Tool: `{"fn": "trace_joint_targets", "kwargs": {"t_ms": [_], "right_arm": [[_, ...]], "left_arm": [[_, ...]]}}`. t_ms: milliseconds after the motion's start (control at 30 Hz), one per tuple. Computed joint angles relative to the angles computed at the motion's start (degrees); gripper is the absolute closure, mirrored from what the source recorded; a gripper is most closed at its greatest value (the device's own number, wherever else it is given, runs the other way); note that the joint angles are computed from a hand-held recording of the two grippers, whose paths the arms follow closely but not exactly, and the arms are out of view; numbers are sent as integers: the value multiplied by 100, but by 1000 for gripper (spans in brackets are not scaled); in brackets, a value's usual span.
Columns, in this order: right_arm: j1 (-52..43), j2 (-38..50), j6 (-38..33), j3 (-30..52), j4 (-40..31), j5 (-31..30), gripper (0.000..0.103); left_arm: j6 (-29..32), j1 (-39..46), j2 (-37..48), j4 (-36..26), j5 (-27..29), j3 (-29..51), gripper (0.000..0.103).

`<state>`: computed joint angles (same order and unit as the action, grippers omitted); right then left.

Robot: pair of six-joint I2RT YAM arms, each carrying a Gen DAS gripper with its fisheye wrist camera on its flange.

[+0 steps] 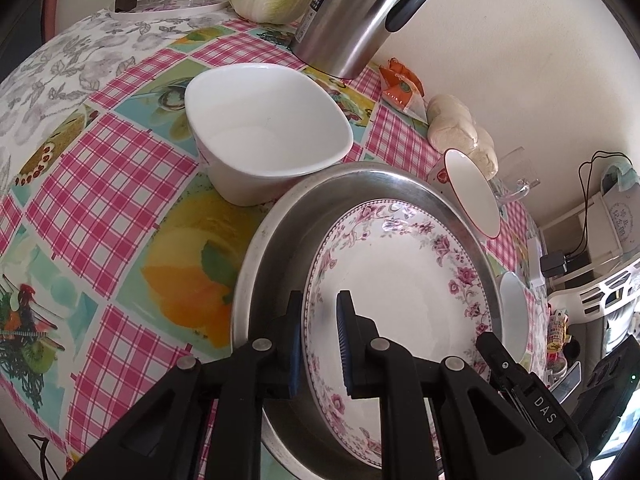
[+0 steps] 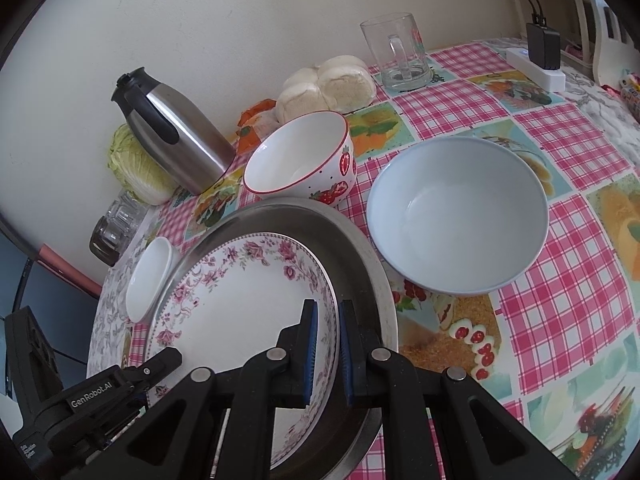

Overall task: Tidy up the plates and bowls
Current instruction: 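Lower the floral plate into the basin and open the right tool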

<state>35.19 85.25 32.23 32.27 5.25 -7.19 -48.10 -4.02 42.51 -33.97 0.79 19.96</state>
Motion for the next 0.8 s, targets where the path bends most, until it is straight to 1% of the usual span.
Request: {"fn": "trace_joint_targets", "kwargs": {"t_ms": [67, 100, 233, 400, 467, 500, 533, 600, 767, 800], "right_arm": [[67, 8, -94, 53, -106, 134, 91], [101, 13, -142, 76, -148, 201, 91], [122, 18, -213, 94, -181, 273, 91], [182, 47, -320, 147, -263, 404, 91], [200, 43, -361, 158, -289, 440, 90], [199, 52, -373, 165, -289, 425, 89], [192, 46, -387, 165, -292, 405, 88], [190, 26, -418, 170, -309, 401, 87], [229, -100, -445, 126, -321, 542, 87], [225, -135, -447, 119, -338, 570, 86]], "left_arm": [[8, 14, 52, 34, 7, 2, 88], [-5, -9, 72, 45, -17, 5, 86], [11, -145, 227, 29, -188, 71, 86], [51, -149, 429, 163, -234, 101, 84], [56, -197, 452, 143, -336, 121, 82], [50, -244, 442, 116, -415, 134, 78], [78, -234, 408, 156, -388, 114, 74], [92, -243, 404, 202, -370, 111, 71], [115, -295, 483, 228, -437, 125, 70], [117, -289, 503, 240, -430, 131, 70]]}}
